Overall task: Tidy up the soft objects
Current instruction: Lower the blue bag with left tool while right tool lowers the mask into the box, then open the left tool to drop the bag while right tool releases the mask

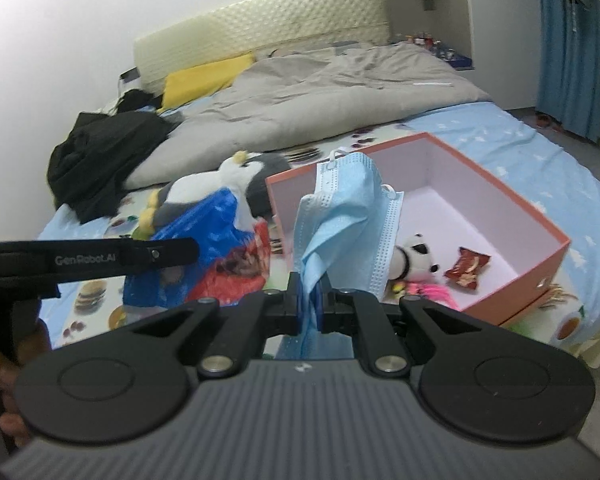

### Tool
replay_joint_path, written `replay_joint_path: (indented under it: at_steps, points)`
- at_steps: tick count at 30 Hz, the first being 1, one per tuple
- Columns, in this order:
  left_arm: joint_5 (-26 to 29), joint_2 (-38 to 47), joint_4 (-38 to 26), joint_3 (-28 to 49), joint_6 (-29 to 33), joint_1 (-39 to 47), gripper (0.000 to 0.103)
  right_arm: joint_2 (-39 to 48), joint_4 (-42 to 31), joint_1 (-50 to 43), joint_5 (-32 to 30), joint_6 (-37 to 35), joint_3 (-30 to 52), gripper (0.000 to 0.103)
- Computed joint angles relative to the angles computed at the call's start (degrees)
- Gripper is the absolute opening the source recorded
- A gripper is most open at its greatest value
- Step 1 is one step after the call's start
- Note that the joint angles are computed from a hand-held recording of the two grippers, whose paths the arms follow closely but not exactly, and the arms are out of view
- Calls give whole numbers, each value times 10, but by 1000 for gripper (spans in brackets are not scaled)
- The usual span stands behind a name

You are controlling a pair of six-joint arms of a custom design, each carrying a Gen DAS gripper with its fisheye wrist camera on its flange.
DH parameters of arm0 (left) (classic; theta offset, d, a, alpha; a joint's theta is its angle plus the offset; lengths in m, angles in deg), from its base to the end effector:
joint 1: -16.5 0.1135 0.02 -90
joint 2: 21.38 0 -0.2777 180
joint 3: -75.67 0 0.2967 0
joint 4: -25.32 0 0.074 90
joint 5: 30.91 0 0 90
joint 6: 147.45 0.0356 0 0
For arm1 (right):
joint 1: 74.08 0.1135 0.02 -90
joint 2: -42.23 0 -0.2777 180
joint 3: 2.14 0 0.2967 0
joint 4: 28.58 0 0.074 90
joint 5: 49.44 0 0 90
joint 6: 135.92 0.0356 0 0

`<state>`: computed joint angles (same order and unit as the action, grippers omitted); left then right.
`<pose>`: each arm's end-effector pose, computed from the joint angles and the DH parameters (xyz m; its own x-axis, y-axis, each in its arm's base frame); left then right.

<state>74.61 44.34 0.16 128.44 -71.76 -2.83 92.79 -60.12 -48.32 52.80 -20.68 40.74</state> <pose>0.2612 -0.1017 0.2333 -0.6922 -0.0096 -0.7216 0.3576 0.8640 -0.3545 0.2031 0.0896 0.2195 -0.6331 0.1572 -0.7579 -0.0075 0.9779 0.2091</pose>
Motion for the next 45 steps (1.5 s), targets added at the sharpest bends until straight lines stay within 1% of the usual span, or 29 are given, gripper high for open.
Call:
replay_joint_path:
  at_steps: [4,9,13,18,22,26,30,32,35,37,38,39,40,41,42,43,45]
  points:
    - [-2,54,14,43,-5,-24,7,13,5,-54,-38,-25,12,10]
    - [-7,132,21,112,-2,-45,6,60,26,-121,-95,-46,34,10]
    - [-17,205,24,180,-2,-55,6,120,45,-165,-128,-67,65,10]
    - [-18,308,21,275,4,-53,6,217,62,-218,-172,-88,119,10]
    - [-18,408,0,373,12,-48,6,306,70,-255,-197,-106,170,10]
    - [-12,512,-37,484,20,-43,6,395,68,-279,-213,-122,229,10]
    - [-3,621,-92,614,34,-40,6,481,58,-297,-227,-128,293,11]
    - [-2,677,-128,689,38,-41,6,519,54,-306,-236,-124,320,11]
    - [5,753,-186,798,43,-40,6,567,44,-311,-232,-136,361,12]
    - [0,794,-218,860,47,-40,7,595,37,-318,-244,-135,387,13]
    - [-4,807,-227,878,50,-40,8,606,31,-321,-248,-136,397,16]
    - [-10,825,-248,908,54,-41,17,617,26,-322,-247,-137,409,18]
    - [-11,845,-266,940,56,-41,29,628,18,-323,-243,-138,420,27]
    - [-11,850,-264,945,54,-41,35,633,15,-324,-241,-138,426,39]
    - [-12,845,-257,935,52,-41,41,635,17,-325,-245,-136,426,44]
    - [-12,843,-254,933,54,-41,42,636,20,-327,-249,-134,427,45]
    - [-16,832,-246,917,55,-42,42,630,26,-327,-250,-134,421,43]
